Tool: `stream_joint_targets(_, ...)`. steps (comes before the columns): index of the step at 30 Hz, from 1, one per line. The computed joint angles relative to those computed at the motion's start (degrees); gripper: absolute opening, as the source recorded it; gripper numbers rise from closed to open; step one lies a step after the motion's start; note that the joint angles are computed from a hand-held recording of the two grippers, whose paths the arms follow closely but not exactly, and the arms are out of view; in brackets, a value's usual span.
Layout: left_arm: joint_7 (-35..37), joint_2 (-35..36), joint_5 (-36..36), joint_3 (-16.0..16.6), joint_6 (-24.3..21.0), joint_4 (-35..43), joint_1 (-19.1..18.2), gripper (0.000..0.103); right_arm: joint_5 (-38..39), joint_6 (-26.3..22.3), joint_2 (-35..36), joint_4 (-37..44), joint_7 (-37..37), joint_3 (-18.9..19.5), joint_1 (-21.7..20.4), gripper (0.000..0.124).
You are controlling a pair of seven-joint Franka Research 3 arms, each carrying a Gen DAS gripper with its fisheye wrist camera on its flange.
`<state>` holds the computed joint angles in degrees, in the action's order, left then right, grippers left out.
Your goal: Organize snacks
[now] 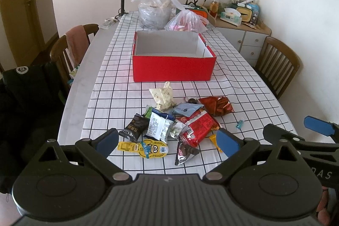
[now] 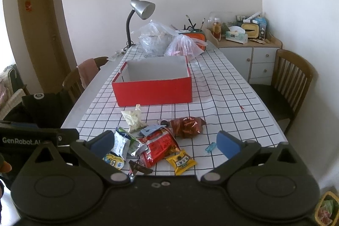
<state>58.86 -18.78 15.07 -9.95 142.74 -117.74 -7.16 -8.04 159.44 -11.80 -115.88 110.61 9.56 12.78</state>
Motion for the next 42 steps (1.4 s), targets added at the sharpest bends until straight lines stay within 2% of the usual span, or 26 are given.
stream_joint_targets(28, 0.3, 1.1, -0.3, 0.2, 0.7, 0.4, 0.0, 0.099, -1.3, -0.1, 0.8, 1.0, 1.5, 0.1, 0.2, 0.103)
stream_joint_targets(42, 1.0, 1.7, -1.0, 0.5, 1.4, 0.4, 0.0, 0.099, -0.1, -0.7, 1.1, 1.5, 0.0, -0.4, 0.6, 0.103)
